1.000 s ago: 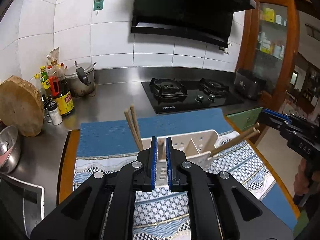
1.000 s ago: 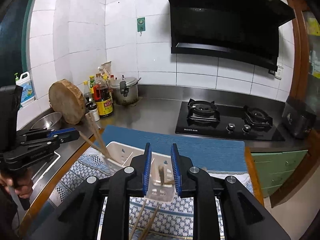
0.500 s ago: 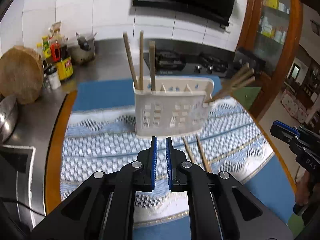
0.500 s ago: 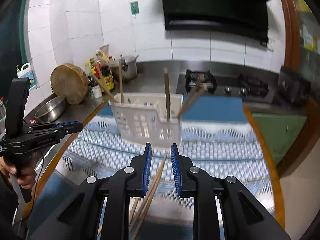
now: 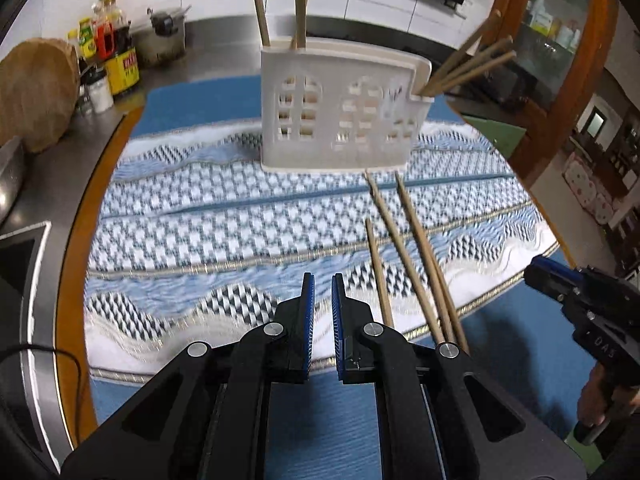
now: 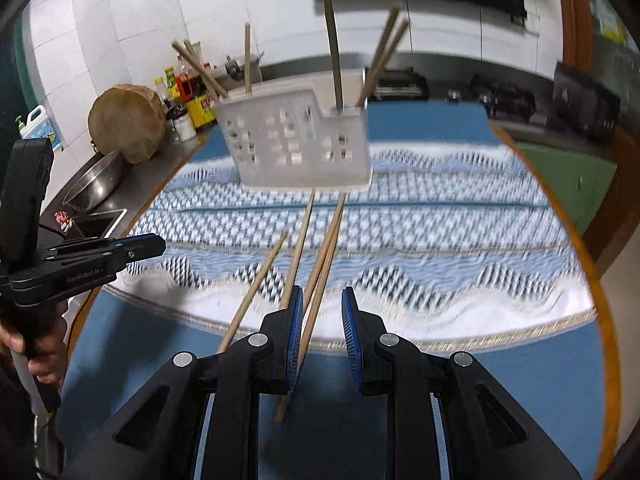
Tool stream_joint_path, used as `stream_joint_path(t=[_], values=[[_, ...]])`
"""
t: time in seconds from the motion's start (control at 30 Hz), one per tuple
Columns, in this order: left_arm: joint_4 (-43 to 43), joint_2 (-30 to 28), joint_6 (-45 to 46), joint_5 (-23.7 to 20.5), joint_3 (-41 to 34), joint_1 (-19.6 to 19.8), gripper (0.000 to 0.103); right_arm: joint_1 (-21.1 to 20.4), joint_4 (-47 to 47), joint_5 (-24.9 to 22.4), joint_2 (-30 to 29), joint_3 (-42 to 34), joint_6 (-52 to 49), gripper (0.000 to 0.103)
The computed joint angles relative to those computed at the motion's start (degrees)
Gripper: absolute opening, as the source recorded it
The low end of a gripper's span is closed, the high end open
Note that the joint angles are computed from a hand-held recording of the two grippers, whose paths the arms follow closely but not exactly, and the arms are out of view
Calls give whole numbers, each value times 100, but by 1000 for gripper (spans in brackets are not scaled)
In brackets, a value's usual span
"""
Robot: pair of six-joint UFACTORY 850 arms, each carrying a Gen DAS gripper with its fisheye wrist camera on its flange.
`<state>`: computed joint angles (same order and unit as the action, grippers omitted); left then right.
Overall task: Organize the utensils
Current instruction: 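Grasp a chopstick with the left gripper while the right gripper grasps another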
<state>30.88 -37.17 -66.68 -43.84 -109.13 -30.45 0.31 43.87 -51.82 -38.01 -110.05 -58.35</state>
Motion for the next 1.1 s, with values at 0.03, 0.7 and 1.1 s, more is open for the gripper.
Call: stream_joint_path(t=[0.03,0.7,1.1], values=[[-56,9,4,30,49,-4,9,13,-61,0,28,103,35,20],[-798,-78,382,342,277,-132,9,172,-513,-171,-17,510,561,12],[-1420,-271,945,470,131,-170,9,237,-690,-11,58,712,566,8]])
